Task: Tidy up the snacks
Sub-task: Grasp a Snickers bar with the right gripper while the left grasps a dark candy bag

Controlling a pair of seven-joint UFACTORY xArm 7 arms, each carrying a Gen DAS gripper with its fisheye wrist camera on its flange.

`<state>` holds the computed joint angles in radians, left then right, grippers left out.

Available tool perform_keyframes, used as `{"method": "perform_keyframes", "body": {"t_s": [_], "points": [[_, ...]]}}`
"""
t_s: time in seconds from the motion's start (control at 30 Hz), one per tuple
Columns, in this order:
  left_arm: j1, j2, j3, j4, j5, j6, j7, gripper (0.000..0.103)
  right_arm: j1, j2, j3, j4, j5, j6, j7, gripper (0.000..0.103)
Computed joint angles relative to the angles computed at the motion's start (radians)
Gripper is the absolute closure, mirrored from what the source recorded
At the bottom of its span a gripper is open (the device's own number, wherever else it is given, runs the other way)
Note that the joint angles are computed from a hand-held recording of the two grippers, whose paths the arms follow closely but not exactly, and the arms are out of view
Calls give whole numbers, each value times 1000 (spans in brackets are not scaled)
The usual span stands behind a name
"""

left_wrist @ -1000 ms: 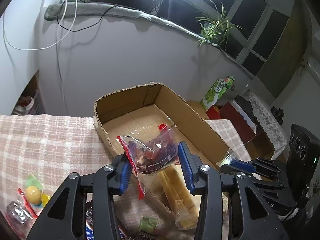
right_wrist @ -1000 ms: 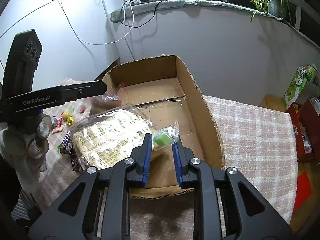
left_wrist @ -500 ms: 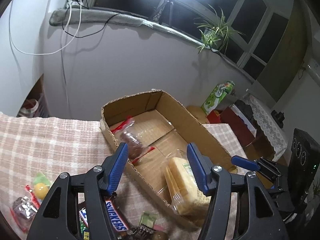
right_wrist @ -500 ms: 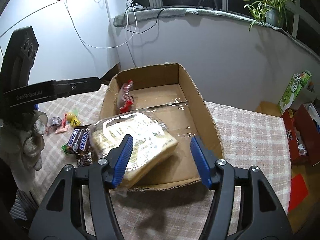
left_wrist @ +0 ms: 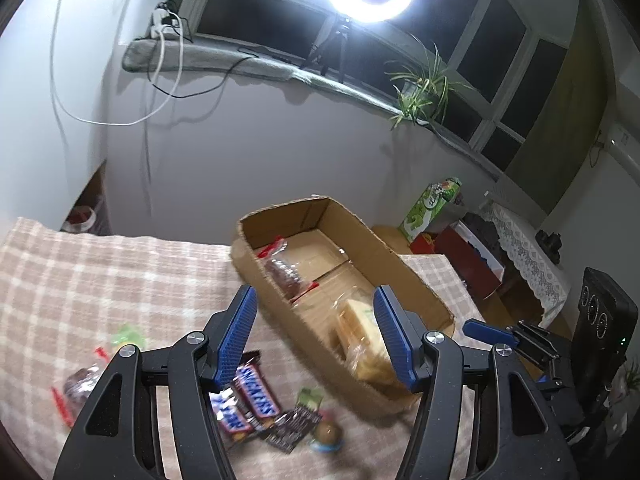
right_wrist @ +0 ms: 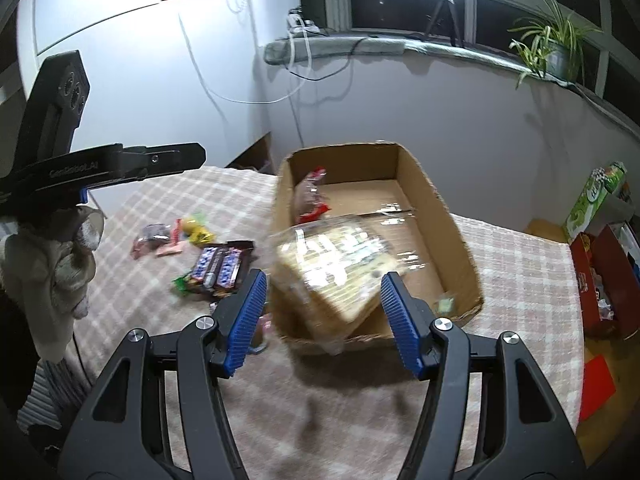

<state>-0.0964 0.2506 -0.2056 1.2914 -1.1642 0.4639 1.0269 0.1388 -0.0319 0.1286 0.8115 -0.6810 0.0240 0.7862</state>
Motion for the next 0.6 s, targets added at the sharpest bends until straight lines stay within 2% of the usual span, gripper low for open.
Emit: {"method": "perform_keyframes", "body": {"t_s": [0.17, 0.3, 0.6], "points": [[26, -59, 23, -66, -52, 8, 54, 43, 22, -4, 25, -5, 5, -1, -1, 41], [38, -98, 57, -111, -88, 23, 86, 43, 59, 16, 33, 9, 56, -2, -45, 41], [73, -134, 126, -178, -97, 39, 104, 43, 173, 97, 9, 85, 167, 27, -147, 41]]}}
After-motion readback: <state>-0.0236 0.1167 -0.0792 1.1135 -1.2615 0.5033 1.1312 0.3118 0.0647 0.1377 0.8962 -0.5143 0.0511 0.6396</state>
